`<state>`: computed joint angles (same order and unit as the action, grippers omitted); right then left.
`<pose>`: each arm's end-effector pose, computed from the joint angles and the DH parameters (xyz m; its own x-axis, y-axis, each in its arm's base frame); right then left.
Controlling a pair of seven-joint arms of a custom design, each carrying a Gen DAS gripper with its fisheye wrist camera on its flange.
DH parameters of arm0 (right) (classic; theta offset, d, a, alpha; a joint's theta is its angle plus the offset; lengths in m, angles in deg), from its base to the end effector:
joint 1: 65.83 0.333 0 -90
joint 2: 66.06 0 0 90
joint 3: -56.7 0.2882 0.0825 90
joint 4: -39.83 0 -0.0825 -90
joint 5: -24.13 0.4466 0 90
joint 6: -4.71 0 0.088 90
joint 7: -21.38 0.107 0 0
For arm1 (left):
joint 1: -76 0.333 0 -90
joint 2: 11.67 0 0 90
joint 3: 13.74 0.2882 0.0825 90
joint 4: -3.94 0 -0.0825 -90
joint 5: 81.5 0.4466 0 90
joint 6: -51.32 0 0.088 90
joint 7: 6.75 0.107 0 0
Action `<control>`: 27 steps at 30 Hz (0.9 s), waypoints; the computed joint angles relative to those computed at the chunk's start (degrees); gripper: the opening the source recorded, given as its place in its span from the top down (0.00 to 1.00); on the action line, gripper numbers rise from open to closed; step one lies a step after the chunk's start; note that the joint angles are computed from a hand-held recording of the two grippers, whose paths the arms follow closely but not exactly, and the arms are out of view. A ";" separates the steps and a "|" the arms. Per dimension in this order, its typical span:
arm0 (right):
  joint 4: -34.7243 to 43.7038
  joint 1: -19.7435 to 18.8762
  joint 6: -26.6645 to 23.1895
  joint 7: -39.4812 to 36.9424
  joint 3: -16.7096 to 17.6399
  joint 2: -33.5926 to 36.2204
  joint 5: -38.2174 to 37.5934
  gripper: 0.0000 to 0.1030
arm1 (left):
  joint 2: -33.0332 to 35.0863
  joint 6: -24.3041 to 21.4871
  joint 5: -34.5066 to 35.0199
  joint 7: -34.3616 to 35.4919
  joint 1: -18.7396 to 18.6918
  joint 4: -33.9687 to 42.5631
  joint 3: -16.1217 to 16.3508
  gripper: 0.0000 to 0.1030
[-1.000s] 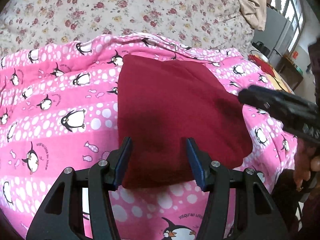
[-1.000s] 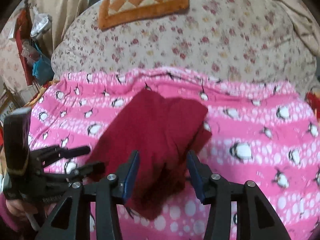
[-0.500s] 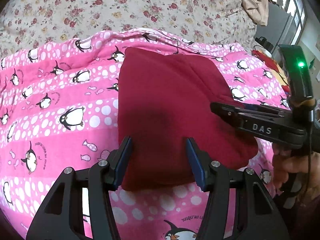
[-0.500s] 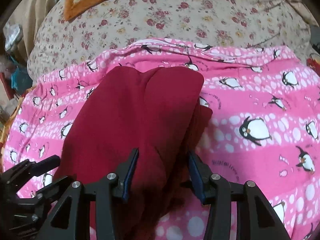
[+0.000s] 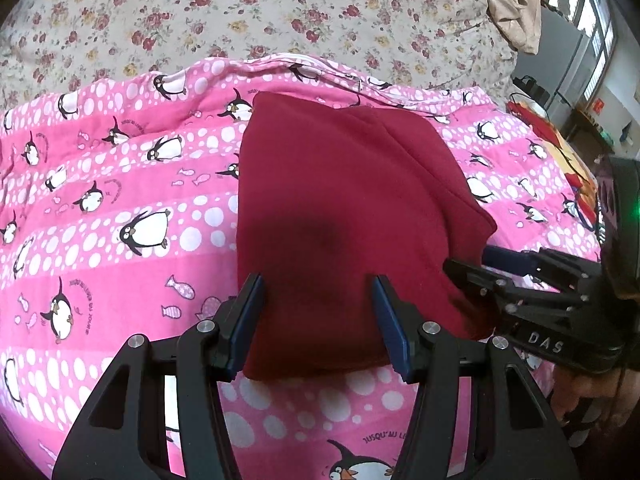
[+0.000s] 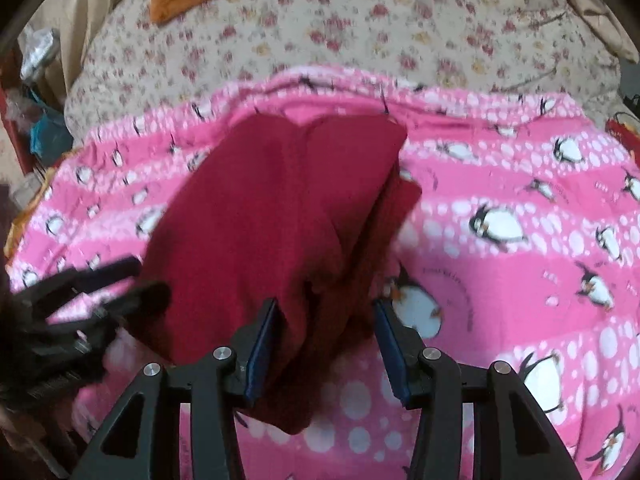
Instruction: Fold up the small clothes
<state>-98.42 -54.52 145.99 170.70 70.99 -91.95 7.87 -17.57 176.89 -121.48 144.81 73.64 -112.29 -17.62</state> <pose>0.4707 0.2293 0.4763 -0.3431 -0.9227 -0.1760 -0.7618 0.3829 -0.5225 0.6096 -0.0906 0.4778 -0.7717 -0.6147 0.1632 -0.5755 0.5656 -0.5906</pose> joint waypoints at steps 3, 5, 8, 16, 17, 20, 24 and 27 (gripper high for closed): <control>-0.32 0.17 0.40 -0.15 -0.01 -0.17 -0.07 0.55 | 0.29 -0.59 0.01 -0.29 0.11 0.46 0.07 0.46; -0.35 0.71 0.31 -1.37 -0.67 -0.46 1.09 0.54 | 0.79 -1.47 -0.04 -0.84 0.31 1.31 0.13 0.46; -1.74 1.11 2.15 -2.36 -1.58 -2.28 3.35 0.54 | 2.56 -4.49 -1.18 -1.90 1.01 4.15 0.34 0.46; -5.85 -4.19 11.57 3.43 0.09 -5.78 4.32 0.17 | 14.38 -16.86 -3.71 -11.45 5.00 19.39 -2.04 0.23; -5.79 -4.16 12.65 2.92 -0.52 -4.87 5.34 0.17 | 15.58 -17.45 -3.31 -12.58 5.38 20.66 -2.61 0.23; -5.56 -2.68 17.07 0.44 -3.55 -0.93 10.71 0.17 | 20.04 -20.18 -1.92 -15.61 6.40 25.13 -4.38 0.23; -5.66 0.42 24.38 -6.02 -7.59 3.52 19.31 0.16 | 21.70 -19.34 0.84 -14.97 6.83 26.14 -6.19 0.22; -4.94 0.47 27.65 -9.93 -7.77 5.82 22.46 0.15 | 23.71 -20.78 1.23 -15.69 7.38 27.79 -7.01 0.21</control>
